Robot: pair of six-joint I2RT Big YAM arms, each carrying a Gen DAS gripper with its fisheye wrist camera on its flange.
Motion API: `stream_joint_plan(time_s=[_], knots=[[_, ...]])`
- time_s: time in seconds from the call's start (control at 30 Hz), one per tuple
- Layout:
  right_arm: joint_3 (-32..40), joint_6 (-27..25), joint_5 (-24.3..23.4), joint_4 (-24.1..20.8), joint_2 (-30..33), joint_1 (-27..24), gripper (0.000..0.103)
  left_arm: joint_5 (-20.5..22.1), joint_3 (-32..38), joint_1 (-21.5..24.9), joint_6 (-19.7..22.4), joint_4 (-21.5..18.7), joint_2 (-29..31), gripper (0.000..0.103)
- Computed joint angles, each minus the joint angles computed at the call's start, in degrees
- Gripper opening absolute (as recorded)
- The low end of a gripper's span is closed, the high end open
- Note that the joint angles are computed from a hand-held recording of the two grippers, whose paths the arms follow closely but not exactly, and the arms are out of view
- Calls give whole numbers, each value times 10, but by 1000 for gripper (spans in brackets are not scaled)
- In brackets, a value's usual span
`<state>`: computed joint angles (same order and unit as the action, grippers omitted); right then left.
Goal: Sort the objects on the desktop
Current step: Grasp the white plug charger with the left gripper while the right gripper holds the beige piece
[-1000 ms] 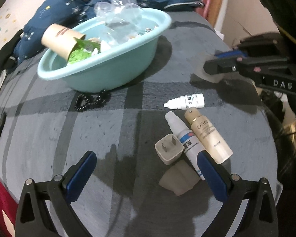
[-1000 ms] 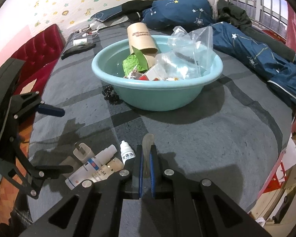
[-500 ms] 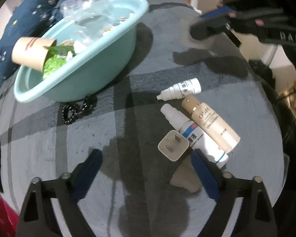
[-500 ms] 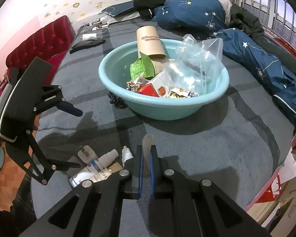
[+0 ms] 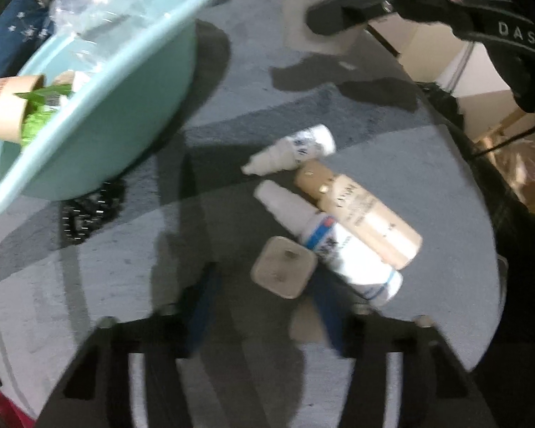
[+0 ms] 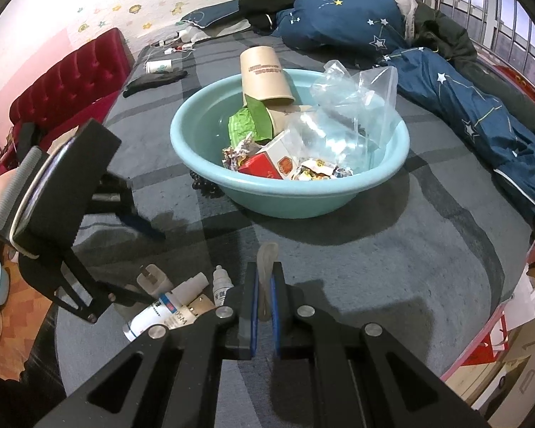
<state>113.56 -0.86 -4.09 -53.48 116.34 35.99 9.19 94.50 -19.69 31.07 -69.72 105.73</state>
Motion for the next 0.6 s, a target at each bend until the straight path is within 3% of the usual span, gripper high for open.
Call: stream_joint_plan(time_s=[0.03,0.2,0.6], knots=[[-1,1,1,0,-1,0,5,3,3,-1,3,-8,3,32],[-13,6,6,5,-11,1,5,1,-23,-4,-3,27,-16,31],[-54,13,29,24,-55,6,5,-12,-67,1,-68,87,-82,31]])
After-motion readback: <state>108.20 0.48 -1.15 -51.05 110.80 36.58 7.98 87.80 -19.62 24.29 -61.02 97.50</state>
